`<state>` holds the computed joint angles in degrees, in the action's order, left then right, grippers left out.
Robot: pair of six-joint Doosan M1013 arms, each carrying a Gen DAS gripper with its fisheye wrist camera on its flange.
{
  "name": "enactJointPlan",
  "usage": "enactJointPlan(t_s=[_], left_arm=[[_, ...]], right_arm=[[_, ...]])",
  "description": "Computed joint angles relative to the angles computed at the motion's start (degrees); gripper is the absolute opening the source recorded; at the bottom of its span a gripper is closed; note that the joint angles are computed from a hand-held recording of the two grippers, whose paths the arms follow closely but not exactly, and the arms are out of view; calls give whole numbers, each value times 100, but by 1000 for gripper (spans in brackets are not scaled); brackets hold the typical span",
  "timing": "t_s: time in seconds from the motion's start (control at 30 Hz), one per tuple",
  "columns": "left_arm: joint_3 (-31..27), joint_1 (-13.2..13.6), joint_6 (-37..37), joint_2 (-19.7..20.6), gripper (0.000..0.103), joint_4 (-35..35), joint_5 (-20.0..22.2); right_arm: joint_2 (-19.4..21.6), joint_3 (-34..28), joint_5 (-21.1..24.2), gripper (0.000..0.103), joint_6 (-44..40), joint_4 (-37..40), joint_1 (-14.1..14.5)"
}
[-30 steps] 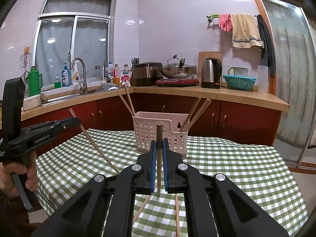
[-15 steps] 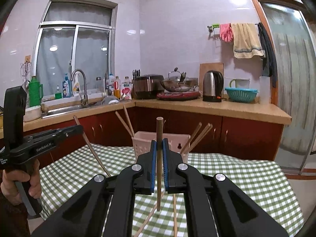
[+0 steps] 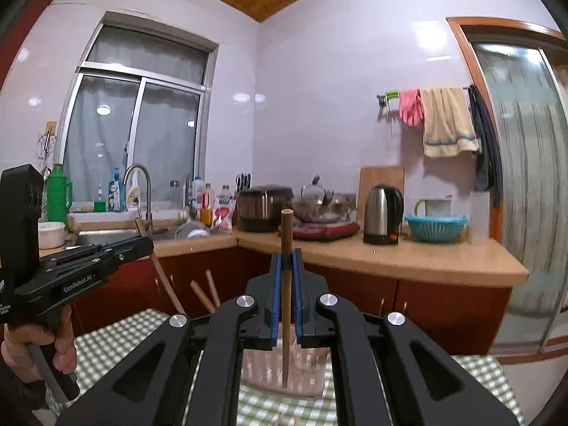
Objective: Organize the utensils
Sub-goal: 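Carry both chopsticks over the caddy and lower them in, then open both tools to release the chopsticks into the caddy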
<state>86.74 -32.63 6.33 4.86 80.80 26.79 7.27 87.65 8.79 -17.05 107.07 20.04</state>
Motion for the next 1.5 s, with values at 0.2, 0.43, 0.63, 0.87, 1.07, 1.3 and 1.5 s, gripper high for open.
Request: enactJointPlan(t_s=[0.2,0.43,0.63,0.87,1.07,1.3,1.5], left_arm=[[-487,144,-291,327,7,476,-85],[-910,323,-458,724,7,630,-39],[-967,450,78,1004,7,-68,-4],[-884,570,493,1168,7,-801,-43],[-845,570,741,1191,13,-1030,18],[-767,514,329,1055,49,-669,37],[-541,358,103,808,60,-542,203]], right_arm=[[321,-417,51,7,-978,944,-13],[725,-854,12,7,-359,326,-19],[991,-959,-63,7,2070,-2061,-26],[1147,-937,-68,7,4332,-4386,20],[1146,-907,-160,8,5233,-5427,73],[998,-809,-346,32,3863,-4120,91],[654,-454,-459,36,1769,-2077,84]])
